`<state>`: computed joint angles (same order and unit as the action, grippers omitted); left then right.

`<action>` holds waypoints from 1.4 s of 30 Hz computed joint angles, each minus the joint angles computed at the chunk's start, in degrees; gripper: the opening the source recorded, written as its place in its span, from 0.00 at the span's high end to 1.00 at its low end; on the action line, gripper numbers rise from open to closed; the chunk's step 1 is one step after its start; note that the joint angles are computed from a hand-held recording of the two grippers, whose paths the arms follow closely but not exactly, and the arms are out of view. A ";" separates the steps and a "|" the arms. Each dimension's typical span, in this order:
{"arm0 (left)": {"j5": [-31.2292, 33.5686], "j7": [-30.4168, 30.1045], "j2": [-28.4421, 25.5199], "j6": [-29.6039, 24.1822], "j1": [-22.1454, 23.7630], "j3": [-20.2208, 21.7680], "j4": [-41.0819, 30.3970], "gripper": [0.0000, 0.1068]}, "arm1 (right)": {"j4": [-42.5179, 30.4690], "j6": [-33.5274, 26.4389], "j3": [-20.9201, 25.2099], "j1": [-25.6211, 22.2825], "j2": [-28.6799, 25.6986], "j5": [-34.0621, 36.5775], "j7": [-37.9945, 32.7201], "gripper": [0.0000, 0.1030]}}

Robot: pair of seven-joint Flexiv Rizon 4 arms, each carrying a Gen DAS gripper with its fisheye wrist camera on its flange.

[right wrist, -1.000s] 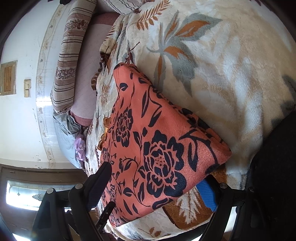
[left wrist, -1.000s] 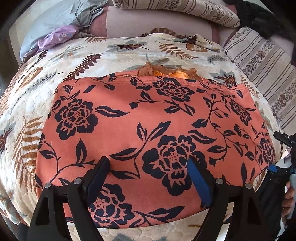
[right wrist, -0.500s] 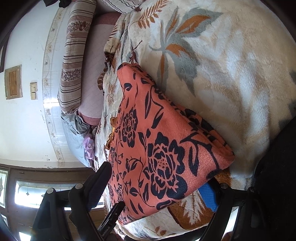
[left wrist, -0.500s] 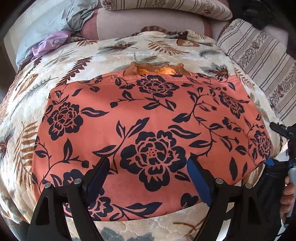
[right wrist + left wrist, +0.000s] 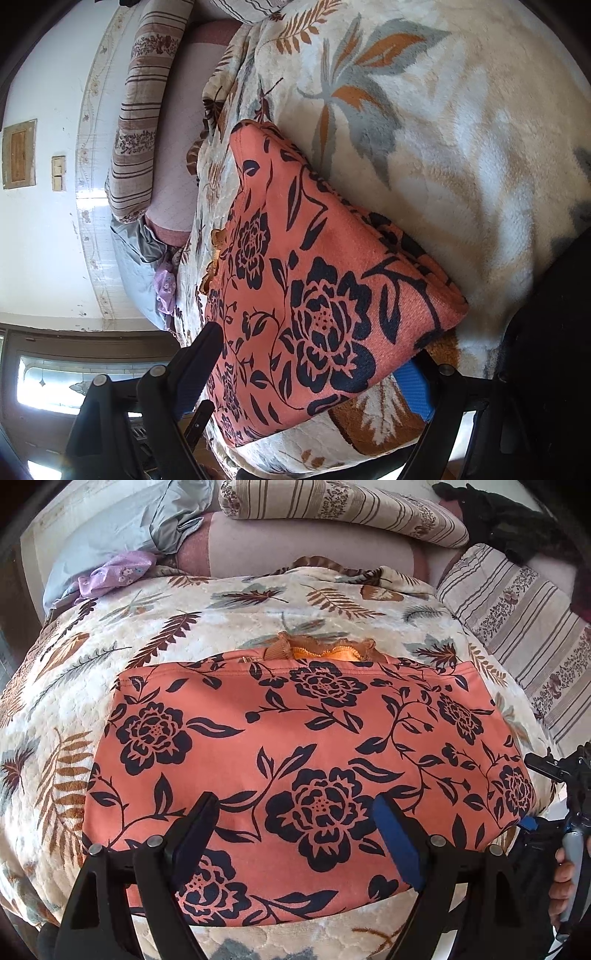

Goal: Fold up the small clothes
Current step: 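Smooth the orange rose-print shirt flat with both open grippers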

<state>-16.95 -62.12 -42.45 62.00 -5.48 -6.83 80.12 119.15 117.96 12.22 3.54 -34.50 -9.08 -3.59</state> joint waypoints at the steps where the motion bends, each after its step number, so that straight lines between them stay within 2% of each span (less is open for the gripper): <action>1: -0.17 0.06 -0.17 0.10 0.09 -0.20 -0.20 0.20 | -0.15 -0.38 -0.23 0.29 0.06 0.11 0.02 0.14; 6: -0.25 -0.04 -1.88 -1.10 -0.10 -0.21 -2.47 0.20 | -0.60 -1.78 -0.15 0.25 0.21 -0.18 -0.10 0.14; 10: 1.95 -2.28 -4.60 -5.88 -1.70 2.40 -6.29 0.20 | -1.06 -2.75 -0.02 0.31 0.12 -0.24 -0.47 0.14; 12: 2.99 -1.19 -4.68 -3.20 -1.60 1.94 -5.33 0.20 | -1.42 -3.17 0.15 0.23 -0.04 -0.25 -0.58 0.14; 15: 3.23 -1.81 -4.51 -4.47 -1.63 2.07 -5.88 0.20 | -1.70 -3.82 0.20 0.22 -0.12 -0.33 -1.00 0.14; 20: -0.69 -0.17 -3.38 -1.06 0.74 -1.74 -3.64 0.20 | -2.25 -5.78 -1.37 2.22 0.37 0.41 -3.19 0.14; 23: 0.81 -1.89 -5.25 -5.65 -0.95 0.99 -6.82 0.20 | -2.36 -5.78 -1.36 2.45 0.27 1.36 -3.99 0.14; 25: 1.97 -1.01 -5.31 -2.52 -1.25 1.02 -5.70 0.20 | -2.43 -6.05 -0.86 1.99 0.26 1.33 -4.45 0.14; 28: 1.56 -1.28 -4.55 -3.60 -1.01 0.48 -5.46 0.20 | -2.24 -5.88 -1.02 2.27 0.35 1.73 -5.37 0.14; 32: -0.11 -0.49 -3.66 -0.31 -0.27 -1.10 -3.87 0.20 | -2.34 -6.60 -0.89 2.29 0.56 1.96 -6.13 0.14; 35: 2.90 -2.87 -5.51 -3.98 -2.77 2.86 -6.63 0.20 | -2.34 -6.26 -0.42 1.99 0.43 2.18 -6.47 0.14; 37: 4.67 -1.42 -5.15 0.74 -2.85 2.51 -4.64 0.19 | -2.22 -5.64 0.10 1.46 0.25 2.13 -6.55 0.14; 38: 5.19 -2.36 -4.81 -0.17 -3.40 3.34 -4.87 0.19 | -2.18 -5.31 0.41 1.11 0.09 1.95 -6.57 0.14; 40: 3.56 -3.13 -3.74 -2.11 -2.27 1.92 -4.41 0.19 | -2.01 -4.93 1.36 -0.06 -0.15 1.01 -6.55 0.14; 42: 1.80 -2.27 -2.16 1.33 -0.86 -0.14 -1.56 0.19 | -1.97 -5.29 1.92 -0.82 -0.11 0.02 -6.46 0.14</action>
